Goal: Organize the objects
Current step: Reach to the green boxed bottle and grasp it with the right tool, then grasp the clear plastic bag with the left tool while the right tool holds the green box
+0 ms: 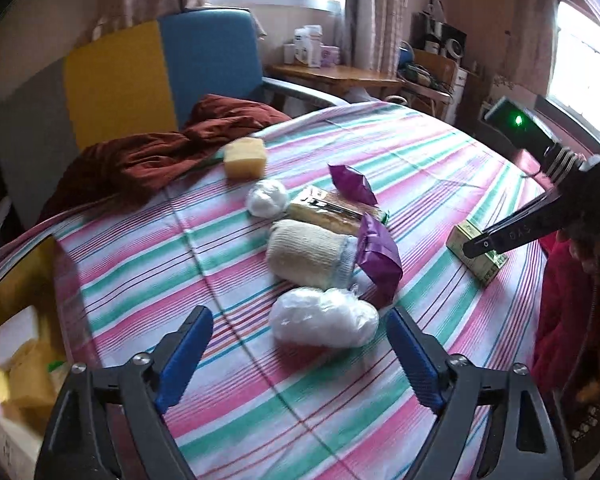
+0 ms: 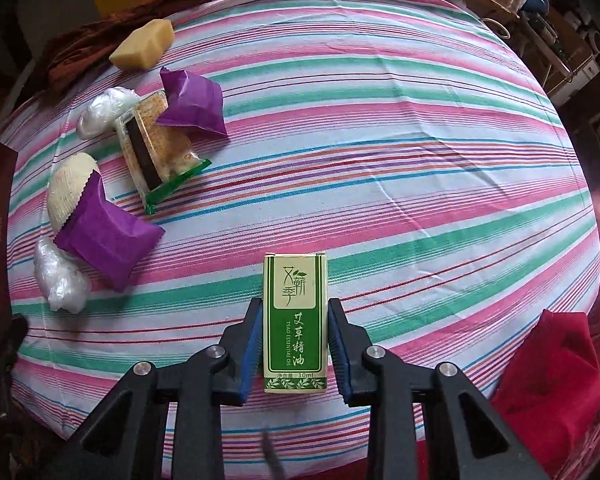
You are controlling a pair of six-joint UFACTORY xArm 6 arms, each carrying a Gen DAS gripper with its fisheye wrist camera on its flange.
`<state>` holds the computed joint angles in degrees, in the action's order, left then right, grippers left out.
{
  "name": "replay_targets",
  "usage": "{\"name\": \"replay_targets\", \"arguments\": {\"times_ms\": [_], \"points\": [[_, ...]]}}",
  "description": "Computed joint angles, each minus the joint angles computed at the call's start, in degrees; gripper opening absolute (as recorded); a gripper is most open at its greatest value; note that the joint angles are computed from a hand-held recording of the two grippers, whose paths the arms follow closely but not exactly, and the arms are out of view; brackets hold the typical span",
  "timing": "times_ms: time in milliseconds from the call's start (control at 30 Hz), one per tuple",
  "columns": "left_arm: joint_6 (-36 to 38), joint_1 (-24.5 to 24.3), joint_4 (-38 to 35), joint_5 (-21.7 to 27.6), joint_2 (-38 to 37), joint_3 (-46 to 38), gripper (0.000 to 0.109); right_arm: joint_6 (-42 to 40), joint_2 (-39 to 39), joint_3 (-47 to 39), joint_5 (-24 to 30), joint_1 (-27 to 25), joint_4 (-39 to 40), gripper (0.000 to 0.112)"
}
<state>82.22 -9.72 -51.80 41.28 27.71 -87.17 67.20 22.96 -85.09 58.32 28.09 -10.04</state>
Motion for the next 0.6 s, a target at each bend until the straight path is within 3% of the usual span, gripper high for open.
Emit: {"name": "replay_targets", "arguments": {"times_ms": [333, 367, 433, 600], "points": [[-1.66, -2.55, 4.95, -1.03, 5.56, -4.36, 0.092, 0.39, -1.62, 2.41, -2.24, 0.34, 0.26, 0.030], [-2.59, -2.54, 5.36, -0.46, 6.21, -5.16, 0.088, 0.40, -1.77, 2.60, -2.39, 0.40, 0.27, 0.030], [-4.90, -2.47, 7.03, 1.52, 7.76, -7.18, 0.072, 0.31, -2.02, 2.96, -2.60, 0.44, 0.43, 0.030], [-3.97, -1.97, 5.41, 2.58, 7.44, -6.46, 0.064, -0.21, -2.32, 3.16, -2.65, 0.81, 0.23, 0.030]]}}
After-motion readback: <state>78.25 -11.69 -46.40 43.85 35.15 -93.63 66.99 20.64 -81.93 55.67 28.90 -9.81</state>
